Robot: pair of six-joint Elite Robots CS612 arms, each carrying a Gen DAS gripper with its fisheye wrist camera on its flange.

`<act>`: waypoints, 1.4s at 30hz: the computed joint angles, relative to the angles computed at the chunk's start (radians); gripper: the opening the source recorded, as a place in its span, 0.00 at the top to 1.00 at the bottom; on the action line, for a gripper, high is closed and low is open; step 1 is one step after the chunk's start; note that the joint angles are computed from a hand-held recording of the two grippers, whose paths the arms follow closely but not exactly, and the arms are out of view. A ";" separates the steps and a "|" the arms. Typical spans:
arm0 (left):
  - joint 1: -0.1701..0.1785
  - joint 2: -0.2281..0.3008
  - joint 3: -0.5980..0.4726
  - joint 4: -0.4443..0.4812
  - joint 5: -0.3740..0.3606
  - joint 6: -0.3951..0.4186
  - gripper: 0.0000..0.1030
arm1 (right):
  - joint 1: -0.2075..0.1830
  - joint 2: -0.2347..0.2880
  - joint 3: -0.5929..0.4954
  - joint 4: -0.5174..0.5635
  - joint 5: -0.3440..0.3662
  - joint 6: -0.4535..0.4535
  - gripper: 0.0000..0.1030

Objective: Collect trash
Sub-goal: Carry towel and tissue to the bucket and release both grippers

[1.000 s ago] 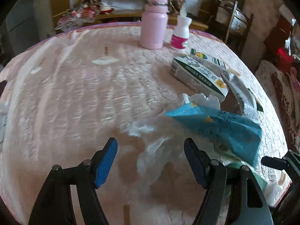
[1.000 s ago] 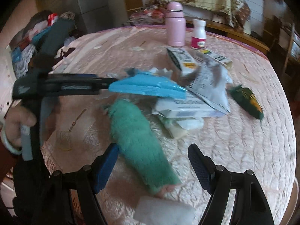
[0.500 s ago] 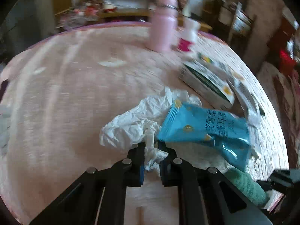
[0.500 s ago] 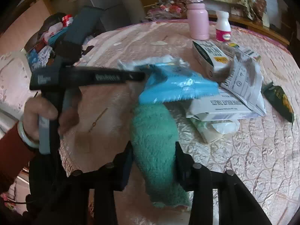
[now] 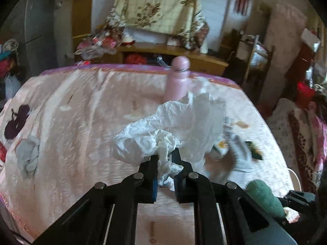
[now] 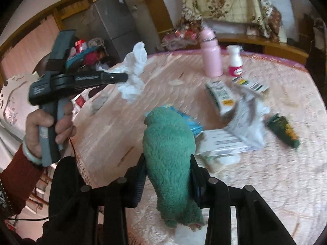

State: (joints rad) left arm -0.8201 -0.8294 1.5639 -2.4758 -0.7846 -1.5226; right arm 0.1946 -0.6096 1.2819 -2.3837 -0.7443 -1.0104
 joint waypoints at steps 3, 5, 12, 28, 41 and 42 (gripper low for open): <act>-0.003 0.027 -0.039 -0.080 -0.005 0.088 0.88 | -0.015 0.004 -0.009 -0.042 0.009 0.053 0.61; -0.005 0.045 -0.068 -0.093 -0.009 0.125 0.87 | -0.024 0.003 -0.004 -0.084 0.009 0.089 0.61; -0.002 0.128 -0.203 -0.111 -0.056 0.250 0.87 | -0.053 0.018 -0.020 -0.180 -0.024 0.207 0.61; 0.005 0.287 -0.481 -0.095 -0.164 0.433 0.87 | -0.117 0.044 -0.037 -0.368 -0.122 0.394 0.61; 0.007 0.490 -0.887 0.023 -0.273 0.609 0.87 | -0.197 0.065 -0.064 -0.479 -0.262 0.556 0.61; 0.007 0.515 -0.939 0.048 -0.282 0.623 0.87 | -0.202 0.069 -0.068 -0.483 -0.274 0.566 0.61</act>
State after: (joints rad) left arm -0.8128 -0.3139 0.6250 -2.4278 -1.0668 -0.8995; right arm -0.0073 -0.5410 1.2139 -2.8664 -1.0186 -0.4440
